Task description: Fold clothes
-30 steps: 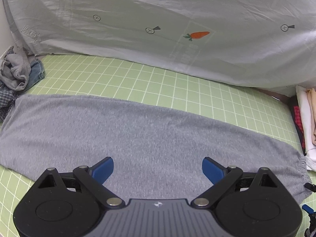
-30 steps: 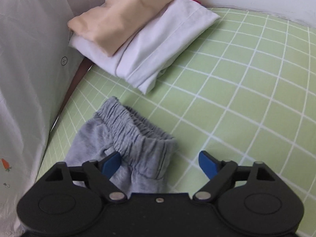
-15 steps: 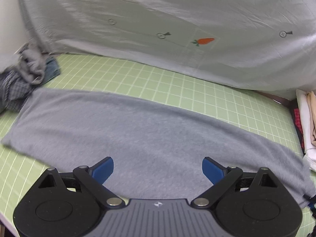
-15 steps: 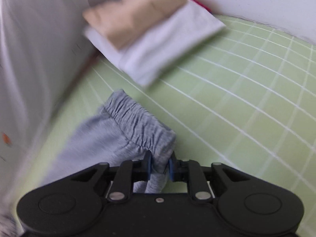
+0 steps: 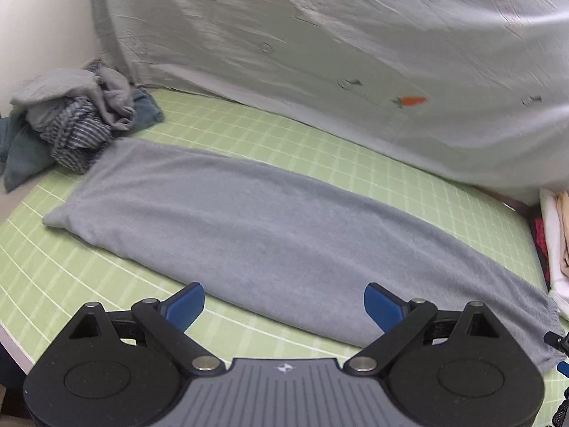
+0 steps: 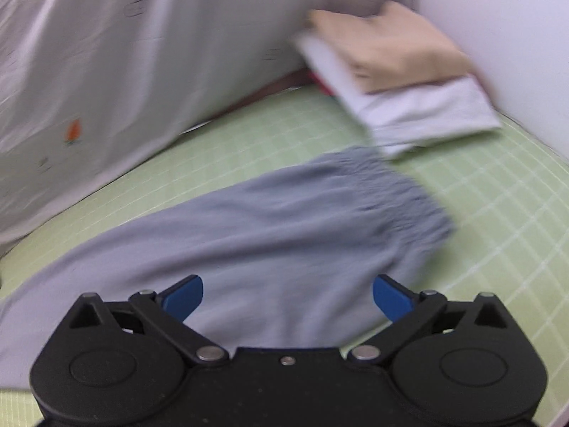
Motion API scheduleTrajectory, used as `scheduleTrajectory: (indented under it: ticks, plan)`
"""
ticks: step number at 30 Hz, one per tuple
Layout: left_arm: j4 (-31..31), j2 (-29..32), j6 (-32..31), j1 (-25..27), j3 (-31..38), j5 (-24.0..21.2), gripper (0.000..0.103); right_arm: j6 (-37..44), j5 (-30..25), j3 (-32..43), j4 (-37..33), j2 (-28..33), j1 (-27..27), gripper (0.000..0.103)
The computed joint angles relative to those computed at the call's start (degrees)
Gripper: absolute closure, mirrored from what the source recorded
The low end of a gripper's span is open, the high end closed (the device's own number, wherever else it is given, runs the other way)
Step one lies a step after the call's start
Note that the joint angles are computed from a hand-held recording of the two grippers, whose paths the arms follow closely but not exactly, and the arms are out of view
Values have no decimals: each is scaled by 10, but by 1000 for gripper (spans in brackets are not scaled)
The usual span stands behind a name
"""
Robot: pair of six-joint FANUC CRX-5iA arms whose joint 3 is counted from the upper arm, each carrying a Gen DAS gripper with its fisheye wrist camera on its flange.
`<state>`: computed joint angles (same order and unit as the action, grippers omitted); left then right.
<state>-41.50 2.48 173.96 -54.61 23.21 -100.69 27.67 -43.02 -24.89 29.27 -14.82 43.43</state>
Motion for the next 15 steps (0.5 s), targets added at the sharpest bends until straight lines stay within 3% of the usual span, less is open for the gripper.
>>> scheduleTrajectory:
  ticks: [9,12,15]
  plan:
    - [7,-160,-36,67,-165,29,7,-103,-9,27,84,53,122,0]
    - [32,-228,-48,130,-234,58,7,-136,-17,53,93,85,148,0]
    - [75,-301,-92,229,-299,101,7,-166,-34,87,101,121,168,0]
